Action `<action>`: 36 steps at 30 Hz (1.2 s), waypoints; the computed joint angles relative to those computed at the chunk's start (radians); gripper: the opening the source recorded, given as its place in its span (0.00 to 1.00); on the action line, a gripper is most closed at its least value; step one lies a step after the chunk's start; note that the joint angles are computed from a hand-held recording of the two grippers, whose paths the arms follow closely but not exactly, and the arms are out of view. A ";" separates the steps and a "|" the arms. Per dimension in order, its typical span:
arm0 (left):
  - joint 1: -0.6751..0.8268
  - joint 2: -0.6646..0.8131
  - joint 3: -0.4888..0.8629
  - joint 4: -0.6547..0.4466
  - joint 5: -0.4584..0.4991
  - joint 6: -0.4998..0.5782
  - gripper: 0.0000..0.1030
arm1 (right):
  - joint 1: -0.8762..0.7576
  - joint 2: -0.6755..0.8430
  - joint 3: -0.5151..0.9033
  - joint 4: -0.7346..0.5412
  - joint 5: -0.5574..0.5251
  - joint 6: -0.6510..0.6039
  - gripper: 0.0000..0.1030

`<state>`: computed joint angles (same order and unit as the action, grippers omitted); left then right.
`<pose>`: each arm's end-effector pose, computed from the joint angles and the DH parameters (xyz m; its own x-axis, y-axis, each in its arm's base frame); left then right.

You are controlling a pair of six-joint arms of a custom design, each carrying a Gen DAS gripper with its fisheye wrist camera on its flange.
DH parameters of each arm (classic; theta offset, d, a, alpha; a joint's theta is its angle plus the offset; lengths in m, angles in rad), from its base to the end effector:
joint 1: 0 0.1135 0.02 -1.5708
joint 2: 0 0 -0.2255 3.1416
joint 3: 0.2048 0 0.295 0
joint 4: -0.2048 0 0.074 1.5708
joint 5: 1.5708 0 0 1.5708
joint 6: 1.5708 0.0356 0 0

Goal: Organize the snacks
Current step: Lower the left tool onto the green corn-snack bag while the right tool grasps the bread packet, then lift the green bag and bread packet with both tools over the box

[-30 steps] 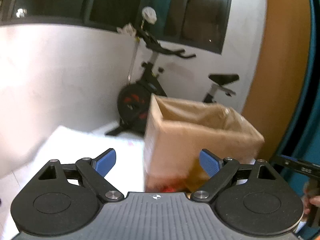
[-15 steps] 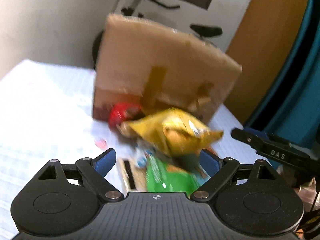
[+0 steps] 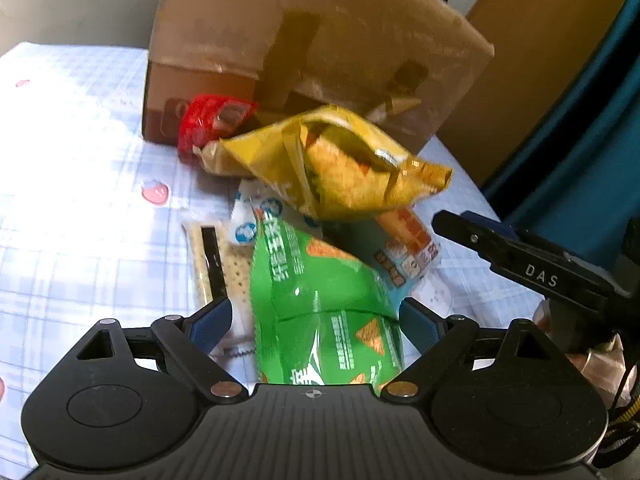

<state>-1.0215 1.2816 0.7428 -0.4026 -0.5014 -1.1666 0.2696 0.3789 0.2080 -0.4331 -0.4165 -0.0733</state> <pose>0.1693 -0.2438 0.1479 -0.7178 -0.3716 -0.5887 -0.1520 0.9089 -0.3884 0.1822 0.0653 0.1464 -0.5046 -0.2089 -0.8377 -0.6031 0.7796 0.1689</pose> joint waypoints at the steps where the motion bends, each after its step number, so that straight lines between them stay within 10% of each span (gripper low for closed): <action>1: 0.000 0.010 0.002 0.007 0.007 -0.001 0.89 | 0.003 0.017 0.002 0.006 -0.001 -0.004 0.57; 6: 0.002 -0.029 -0.068 0.100 0.020 0.005 0.65 | 0.044 0.160 0.029 0.076 0.012 -0.033 0.74; 19: -0.104 -0.185 -0.143 0.064 -0.174 -0.012 0.60 | 0.142 0.635 0.155 0.346 0.116 -0.097 0.87; 36: -0.136 -0.290 -0.141 -0.083 -0.248 -0.073 0.60 | 0.036 0.474 0.093 0.280 0.049 -0.075 0.73</action>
<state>-1.1578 0.9915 0.6015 -0.4857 -0.7498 -1.2398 0.3058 0.8533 0.3012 -0.1530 -0.3678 -0.1481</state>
